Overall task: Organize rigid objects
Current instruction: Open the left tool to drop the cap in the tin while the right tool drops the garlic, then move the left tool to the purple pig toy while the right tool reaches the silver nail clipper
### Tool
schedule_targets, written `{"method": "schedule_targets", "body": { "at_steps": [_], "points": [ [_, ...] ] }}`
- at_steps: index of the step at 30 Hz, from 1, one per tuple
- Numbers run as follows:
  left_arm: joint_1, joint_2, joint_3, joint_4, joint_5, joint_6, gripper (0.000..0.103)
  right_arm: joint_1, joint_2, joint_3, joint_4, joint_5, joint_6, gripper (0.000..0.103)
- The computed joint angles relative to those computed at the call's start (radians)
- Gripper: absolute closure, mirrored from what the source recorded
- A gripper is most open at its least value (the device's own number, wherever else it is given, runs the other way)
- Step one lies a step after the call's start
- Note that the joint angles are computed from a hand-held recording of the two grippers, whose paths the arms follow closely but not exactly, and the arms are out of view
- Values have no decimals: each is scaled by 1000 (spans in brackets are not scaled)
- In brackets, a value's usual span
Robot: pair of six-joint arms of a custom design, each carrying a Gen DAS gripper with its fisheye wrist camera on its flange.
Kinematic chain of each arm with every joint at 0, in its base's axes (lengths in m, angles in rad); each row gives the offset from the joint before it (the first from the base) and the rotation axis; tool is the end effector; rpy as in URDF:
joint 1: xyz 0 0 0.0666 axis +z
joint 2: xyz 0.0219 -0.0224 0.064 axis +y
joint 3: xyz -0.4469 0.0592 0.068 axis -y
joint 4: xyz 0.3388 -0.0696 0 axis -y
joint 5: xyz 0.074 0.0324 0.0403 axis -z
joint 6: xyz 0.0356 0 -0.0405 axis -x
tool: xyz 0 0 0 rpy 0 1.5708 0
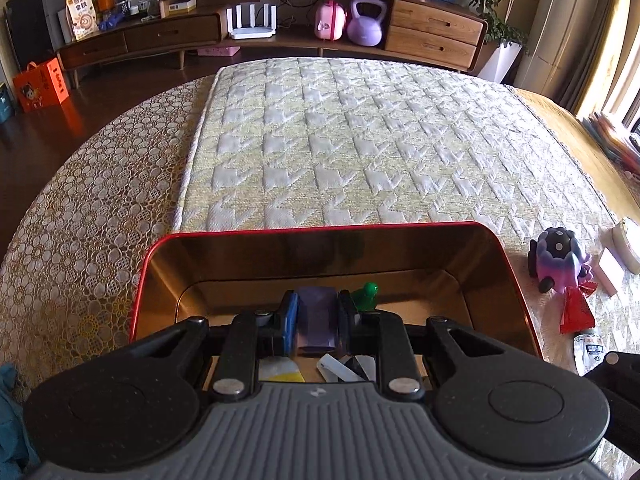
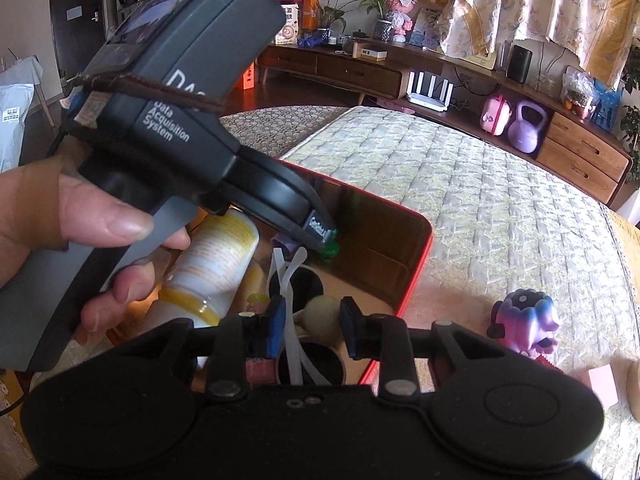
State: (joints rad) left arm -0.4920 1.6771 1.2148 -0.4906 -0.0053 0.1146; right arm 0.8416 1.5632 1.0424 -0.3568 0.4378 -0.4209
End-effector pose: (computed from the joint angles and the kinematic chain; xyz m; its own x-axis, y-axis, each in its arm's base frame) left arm 0.4437 -0.2380 0.3272 -0.7674 0.2816 -0.5760 0.3844 0.9211 -0.0620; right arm 0.3101 0.3238 0.3276 -0.6700 -0.1945 -0.7165 -0.2423 0.9695 -0.0366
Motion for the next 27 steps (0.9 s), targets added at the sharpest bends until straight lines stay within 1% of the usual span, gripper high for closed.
{"method": "schedule_targets", "body": {
  "at_steps": [3, 4, 5, 7, 9, 10, 11, 14, 18, 20, 23, 25, 27],
  "points": [
    [1, -1, -1, -4, -9, 8, 82, 1, -16, -10, 7, -4, -14, 72],
    [0, -2, -1, -6, -17, 8, 80, 0, -24, -17, 10, -3, -14, 71],
    [-2, -3, -2, -8, -25, 10, 75, 0, -30, -20, 10, -2, -17, 69],
    [-3, -10, -6, -7, -34, 16, 71, -8, -44, -28, 13, -16, -23, 68],
    [-3, -19, -13, -2, -31, 23, 62, -8, -56, -37, 18, -21, -36, 67],
    [-2, -25, -17, 2, -29, 27, 50, -8, -62, -39, 21, -23, -43, 67],
    [-2, -33, -25, 10, -25, 29, 47, -8, -68, -43, 23, -25, -49, 65],
    [-8, -57, -43, 21, -31, 28, 43, -1, -95, -60, 33, -29, -68, 58],
    [-19, -93, -68, 36, -43, 25, 42, 12, -122, -70, 30, -18, -79, 49],
    [-23, -111, -79, 40, -46, 26, 38, 18, -137, -74, 26, -16, -86, 47],
    [-30, -143, -99, 48, -45, 32, 33, 37, -160, -88, 25, 1, -110, 41],
    [-37, -162, -109, 51, -48, 34, 33, 49, -180, -99, 26, 11, -124, 37],
    [-47, -182, -120, 52, -58, 35, 32, 59, -199, -109, 21, 26, -141, 30]
  ]
}}
